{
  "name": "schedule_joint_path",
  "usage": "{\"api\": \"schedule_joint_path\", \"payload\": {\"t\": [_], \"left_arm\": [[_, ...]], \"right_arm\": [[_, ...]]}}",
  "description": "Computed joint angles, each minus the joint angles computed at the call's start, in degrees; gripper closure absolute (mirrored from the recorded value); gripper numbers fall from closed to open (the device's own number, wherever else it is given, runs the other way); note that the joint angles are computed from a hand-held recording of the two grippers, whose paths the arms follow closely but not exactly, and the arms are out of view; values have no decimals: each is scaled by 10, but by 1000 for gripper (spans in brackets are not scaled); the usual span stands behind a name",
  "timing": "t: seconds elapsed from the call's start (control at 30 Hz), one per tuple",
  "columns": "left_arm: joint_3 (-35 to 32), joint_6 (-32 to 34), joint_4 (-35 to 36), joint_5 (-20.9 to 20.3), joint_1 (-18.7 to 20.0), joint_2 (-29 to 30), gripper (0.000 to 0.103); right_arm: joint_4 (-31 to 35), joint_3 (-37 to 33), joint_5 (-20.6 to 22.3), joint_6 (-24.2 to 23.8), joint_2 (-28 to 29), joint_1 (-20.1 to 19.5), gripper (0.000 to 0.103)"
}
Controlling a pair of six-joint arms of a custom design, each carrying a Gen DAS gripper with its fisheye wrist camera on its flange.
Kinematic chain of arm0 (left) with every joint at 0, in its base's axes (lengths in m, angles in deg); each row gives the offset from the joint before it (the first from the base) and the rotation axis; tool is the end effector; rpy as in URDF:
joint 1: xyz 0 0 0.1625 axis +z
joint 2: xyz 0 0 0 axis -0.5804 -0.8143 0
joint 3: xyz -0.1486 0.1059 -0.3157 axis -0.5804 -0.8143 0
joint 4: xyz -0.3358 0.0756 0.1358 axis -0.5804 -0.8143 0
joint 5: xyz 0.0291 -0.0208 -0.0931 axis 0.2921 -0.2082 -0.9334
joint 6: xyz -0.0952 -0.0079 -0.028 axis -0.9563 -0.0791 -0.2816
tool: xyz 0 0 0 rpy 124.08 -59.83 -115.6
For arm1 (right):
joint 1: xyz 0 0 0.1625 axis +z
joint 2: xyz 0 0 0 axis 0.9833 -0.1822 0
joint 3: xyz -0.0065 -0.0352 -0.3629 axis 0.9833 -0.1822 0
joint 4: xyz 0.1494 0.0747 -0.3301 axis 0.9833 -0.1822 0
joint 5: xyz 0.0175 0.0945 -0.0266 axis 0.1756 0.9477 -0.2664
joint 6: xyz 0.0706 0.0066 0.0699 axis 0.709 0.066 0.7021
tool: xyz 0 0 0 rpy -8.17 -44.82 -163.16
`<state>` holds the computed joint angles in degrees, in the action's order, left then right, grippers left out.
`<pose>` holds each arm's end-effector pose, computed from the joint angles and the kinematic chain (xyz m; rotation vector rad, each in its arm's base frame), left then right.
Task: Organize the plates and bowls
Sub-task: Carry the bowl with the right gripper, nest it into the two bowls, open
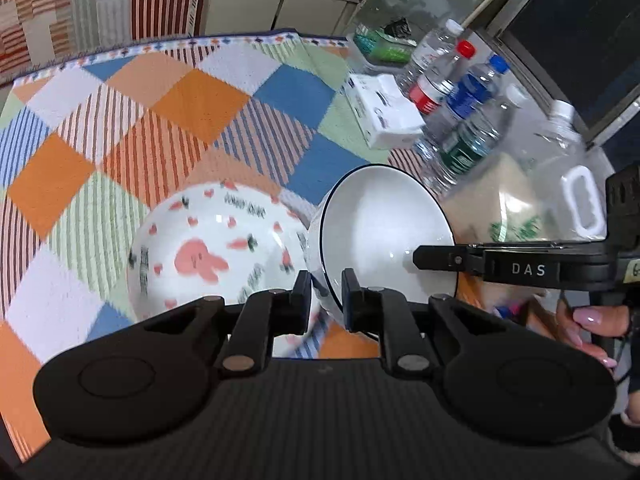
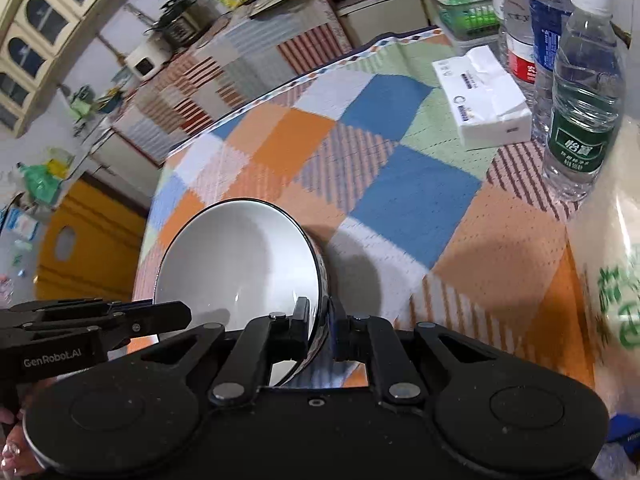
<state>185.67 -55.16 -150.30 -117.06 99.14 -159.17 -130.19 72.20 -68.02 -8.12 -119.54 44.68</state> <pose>-0.0223 -0.4393 0.4362 0.4604 2.7113 -0.4554 0.4073 -0.4367 0.0092 0.2285 -2.8016 0.5728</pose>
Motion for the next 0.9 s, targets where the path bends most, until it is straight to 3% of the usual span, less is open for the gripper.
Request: {"api": "schedule_joint_path", "payload": {"t": [0.27,0.43,0.57,0.9], "left_arm": [[38,-52,115,31,-64,-90,88],[29,-95,162,-26,-26,-107,89],[44,-97,181,-38,-6,-133,89],[43,-104,259,-16,8,-159,89]], "right_arm": [[41,28,-4,-8,-27,46,90],[37,45,-3,0,-31,62,90],[44,49,10,11,-24,66,90],[74,25,20,14,18,92,90]]}}
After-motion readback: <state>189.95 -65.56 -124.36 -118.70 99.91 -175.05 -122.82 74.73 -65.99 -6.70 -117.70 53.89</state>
